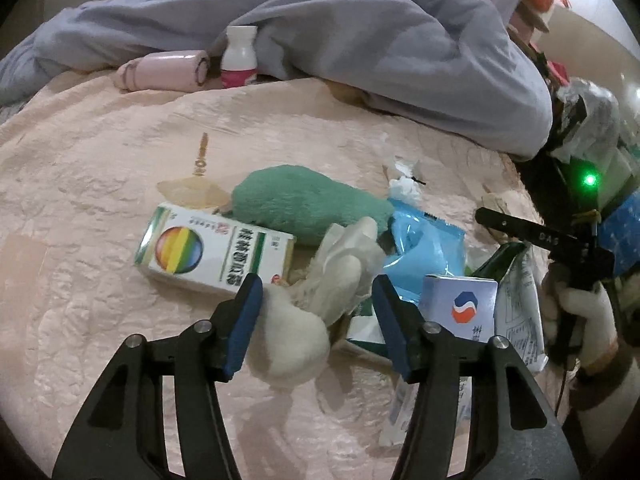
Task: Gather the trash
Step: 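Grasp the crumpled beige cloth with the right tool while the left tool grasps the white plush toy, then carry the cloth and plush toy to the bucket and release both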
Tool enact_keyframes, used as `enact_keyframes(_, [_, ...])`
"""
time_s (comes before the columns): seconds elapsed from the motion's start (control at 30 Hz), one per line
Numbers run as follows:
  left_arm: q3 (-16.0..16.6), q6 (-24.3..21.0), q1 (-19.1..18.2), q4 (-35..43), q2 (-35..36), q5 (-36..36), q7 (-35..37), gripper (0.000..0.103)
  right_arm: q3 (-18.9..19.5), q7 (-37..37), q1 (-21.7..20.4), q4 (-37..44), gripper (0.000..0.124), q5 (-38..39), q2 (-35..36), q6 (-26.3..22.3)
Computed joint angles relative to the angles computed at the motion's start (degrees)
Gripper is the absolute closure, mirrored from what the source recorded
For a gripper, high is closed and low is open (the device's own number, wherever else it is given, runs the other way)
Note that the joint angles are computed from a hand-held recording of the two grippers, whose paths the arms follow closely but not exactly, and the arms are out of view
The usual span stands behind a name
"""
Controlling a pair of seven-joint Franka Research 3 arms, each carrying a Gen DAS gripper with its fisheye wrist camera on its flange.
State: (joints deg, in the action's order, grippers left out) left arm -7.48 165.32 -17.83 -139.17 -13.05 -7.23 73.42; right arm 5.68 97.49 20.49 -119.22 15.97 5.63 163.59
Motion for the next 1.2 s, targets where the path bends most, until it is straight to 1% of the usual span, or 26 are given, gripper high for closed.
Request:
enact_keyframes(0.03, [-0.77,-0.25,0.65,0.54,0.45,1.59,-0.72,0.047,-0.10,0.37,0.12,0.11,0.052,-0.60,0.13,-0.10])
enact_keyframes(0.07, [-2.11,-1.08,2.12,1.29,1.02,4.54,-2.87,0.047,-0.15,0.55,0.21,-0.03,0.052,-1.08,0.05,0.01])
enact_keyframes(0.1, [-2.81,-2.40,2.96,2.21,1.71,6.30,-4.74,0.048,-0.28,1.06,0.35,-0.10,0.063,-1.83,0.04,0.18])
enact_keyframes(0.13, [-2.65,-2.80,2.88,2.60,2.16,6.13,-5.26,0.050,-0.66,2.77,0.72,0.07,0.087,-3.73,0.21,0.10])
enact_keyframes(0.17, [-2.60,-2.61,3.00,2.60,2.23,6.12,-6.06,0.055,-0.70,3.55,0.86,0.58,0.090,-4.41,0.59,-0.37])
enact_keyframes(0.2, [-2.40,-2.46,2.89,2.33,1.99,5.85,-6.23,0.067,-0.57,3.49,0.76,0.39,0.092,-4.09,0.42,-0.39])
enact_keyframes(0.23, [-1.54,-2.46,2.09,2.23,1.83,4.01,-4.97,0.074,-0.19,2.52,0.53,-0.37,0.093,-2.83,-0.16,0.25])
enact_keyframes(0.27, [-0.68,-2.46,1.27,1.98,1.43,1.84,-3.56,0.078,-0.09,2.27,0.53,-1.07,0.093,-2.64,-0.78,0.65])
enact_keyframes(0.3, [0.47,-1.75,-0.06,1.37,0.92,-1.20,-1.01,0.093,-0.11,2.57,0.66,-1.92,0.094,-3.22,-1.54,1.20])
enact_keyframes(0.33, [1.47,-1.27,-1.16,0.72,0.20,-4.02,1.05,0.093,0.01,2.27,0.71,-3.02,0.094,-3.38,-2.58,1.84])
enact_keyframes(0.43, [-0.21,-1.28,0.66,-0.67,-2.18,-1.39,-1.79,0.093,0.59,0.61,0.81,-6.23,0.094,-2.73,-6.14,3.28])
enact_keyframes(0.53, [0.46,-1.20,-0.10,-2.39,-5.34,-1.54,-2.23,0.093,1.09,-1.59,1.17,-9.32,0.094,-0.69,-9.95,4.31])
enact_keyframes(0.6, [-0.15,-1.68,0.65,-3.21,-7.42,0.31,-4.28,0.093,1.19,-3.17,1.62,-11.39,0.094,1.26,-12.47,4.72])
enact_keyframes(0.67, [-0.08,-2.21,0.46,-3.85,-9.49,1.32,-5.51,0.093,1.54,-3.79,1.81,-13.56,0.094,1.63,-15.22,4.80])
enact_keyframes(0.73, [-0.72,-2.60,0.72,-4.17,-11.24,2.92,-7.42,0.093,1.57,-4.46,2.16,-15.32,0.094,2.46,-17.46,4.87])
enact_keyframes(0.83, [-0.90,-3.61,-0.14,-4.27,-13.29,4.32,-9.24,0.093,1.42,-5.71,3.01,-18.02,0.094,4.20,-20.84,4.93])
enact_keyframes(1.03, [-1.15,-3.76,-2.18,-4.32,-16.86,6.21,-11.67,0.093,1.56,-6.41,4.12,-22.12,0.094,6.04,-26.40,5.20])
enact_keyframes(1.13, [-1.95,-4.57,-2.07,-3.41,-17.90,7.76,-13.20,0.093,1.67,-6.29,4.19,-23.60,0.094,6.20,-29.12,5.46])
enact_keyframes(1.2, [-1.32,-4.53,-3.07,-3.20,-18.29,7.64,-13.33,0.093,1.76,-6.11,4.11,-24.46,0.094,6.22,-30.96,5.64])
